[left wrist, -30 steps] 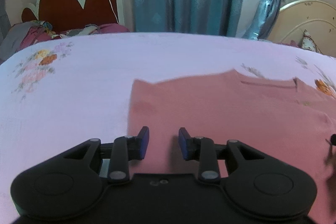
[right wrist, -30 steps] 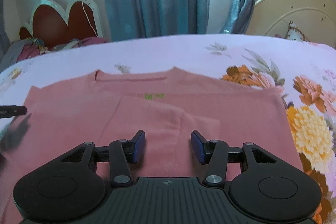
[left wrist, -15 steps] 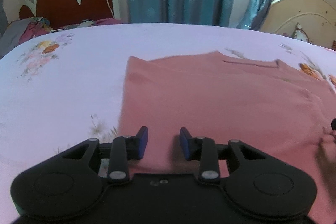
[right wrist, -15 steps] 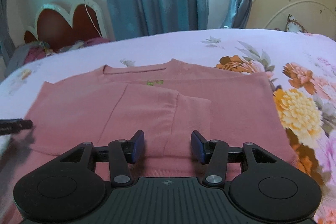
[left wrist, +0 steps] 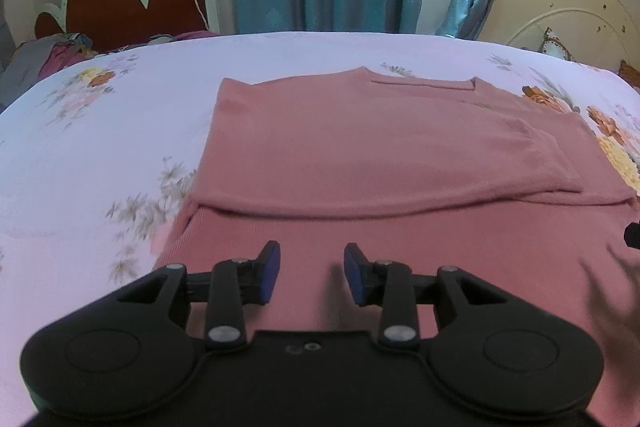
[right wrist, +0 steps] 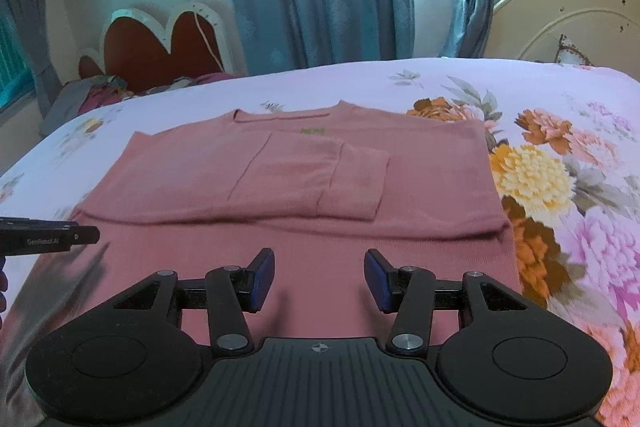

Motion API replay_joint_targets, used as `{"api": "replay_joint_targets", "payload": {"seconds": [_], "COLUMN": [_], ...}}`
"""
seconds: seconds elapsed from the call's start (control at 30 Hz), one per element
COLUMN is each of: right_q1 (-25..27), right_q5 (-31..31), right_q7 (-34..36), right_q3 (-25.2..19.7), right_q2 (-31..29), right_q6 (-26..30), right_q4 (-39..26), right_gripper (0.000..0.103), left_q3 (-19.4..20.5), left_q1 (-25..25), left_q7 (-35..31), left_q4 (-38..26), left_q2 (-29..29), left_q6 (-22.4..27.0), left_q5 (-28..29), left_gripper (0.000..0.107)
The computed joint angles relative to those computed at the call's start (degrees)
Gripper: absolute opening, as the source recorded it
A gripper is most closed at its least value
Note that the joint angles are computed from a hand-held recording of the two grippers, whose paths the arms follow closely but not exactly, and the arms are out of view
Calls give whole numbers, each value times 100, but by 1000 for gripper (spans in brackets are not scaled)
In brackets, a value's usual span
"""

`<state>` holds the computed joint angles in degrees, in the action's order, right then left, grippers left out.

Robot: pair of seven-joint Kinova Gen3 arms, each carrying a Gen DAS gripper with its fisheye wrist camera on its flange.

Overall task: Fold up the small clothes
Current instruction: 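Move both open tools to the hem of the folded pink sweatshirt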

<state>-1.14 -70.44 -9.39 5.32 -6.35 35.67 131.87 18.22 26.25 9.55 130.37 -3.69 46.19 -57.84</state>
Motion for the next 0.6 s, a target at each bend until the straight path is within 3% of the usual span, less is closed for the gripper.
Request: {"api": "replay_joint_targets", "payload": {"seconds": [0.3, 0.6], "right_q1": [300, 441], "right_q5": [761, 2055], "right_q7": [-258, -1399], "right_q3": [464, 715], "right_q2": [-616, -1568], "right_q6": [622, 742], "right_q4": [281, 679], "right_gripper": [50, 50], "left_q3": [448, 1002], "left_q1": [422, 647], "left_q7": [95, 177], "left_q4": [25, 358], "left_q2": [-287, -754], "left_q6": [685, 960], "left_q5": [520, 1135], "left_gripper": [41, 46]}}
